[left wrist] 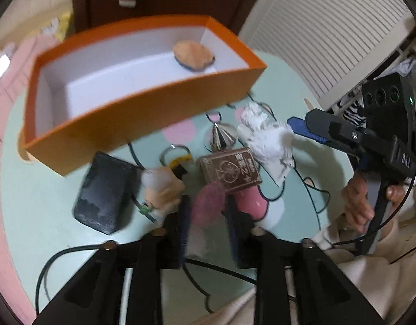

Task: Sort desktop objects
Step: 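Lift the pink item out and set it on the table with the left gripper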

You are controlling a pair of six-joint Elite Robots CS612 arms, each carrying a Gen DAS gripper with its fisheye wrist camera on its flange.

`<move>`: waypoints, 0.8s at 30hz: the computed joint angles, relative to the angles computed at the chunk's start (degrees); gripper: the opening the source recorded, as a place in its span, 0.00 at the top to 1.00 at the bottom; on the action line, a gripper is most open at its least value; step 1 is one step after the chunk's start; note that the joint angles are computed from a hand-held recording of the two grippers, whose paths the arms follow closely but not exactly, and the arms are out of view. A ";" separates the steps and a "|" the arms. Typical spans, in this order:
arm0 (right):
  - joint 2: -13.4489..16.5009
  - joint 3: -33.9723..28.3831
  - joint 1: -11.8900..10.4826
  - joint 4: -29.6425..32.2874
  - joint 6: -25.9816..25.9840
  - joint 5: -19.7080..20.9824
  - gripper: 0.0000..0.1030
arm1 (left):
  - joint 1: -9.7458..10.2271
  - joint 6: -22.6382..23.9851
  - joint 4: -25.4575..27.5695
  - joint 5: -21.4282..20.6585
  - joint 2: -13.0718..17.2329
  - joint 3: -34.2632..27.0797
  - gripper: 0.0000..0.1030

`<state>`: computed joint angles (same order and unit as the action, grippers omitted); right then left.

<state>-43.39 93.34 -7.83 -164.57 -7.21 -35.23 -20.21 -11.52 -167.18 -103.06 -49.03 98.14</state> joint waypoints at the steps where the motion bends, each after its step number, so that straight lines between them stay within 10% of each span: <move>1: -0.07 -0.13 0.09 -0.03 -0.01 -0.31 0.32 | -0.09 0.15 -2.36 0.66 -0.11 0.83 0.59; 10: -1.53 -5.05 1.93 7.61 -6.57 -3.32 0.32 | -2.23 -8.11 -28.23 14.23 0.92 7.66 0.28; 18: 2.45 -26.68 9.59 43.66 -20.80 -25.82 0.32 | -5.18 -8.24 -49.35 35.19 4.79 10.62 0.15; 24: 12.36 -45.95 14.07 68.20 -23.22 -37.85 0.32 | -3.61 -11.14 -50.01 32.66 5.37 11.00 0.15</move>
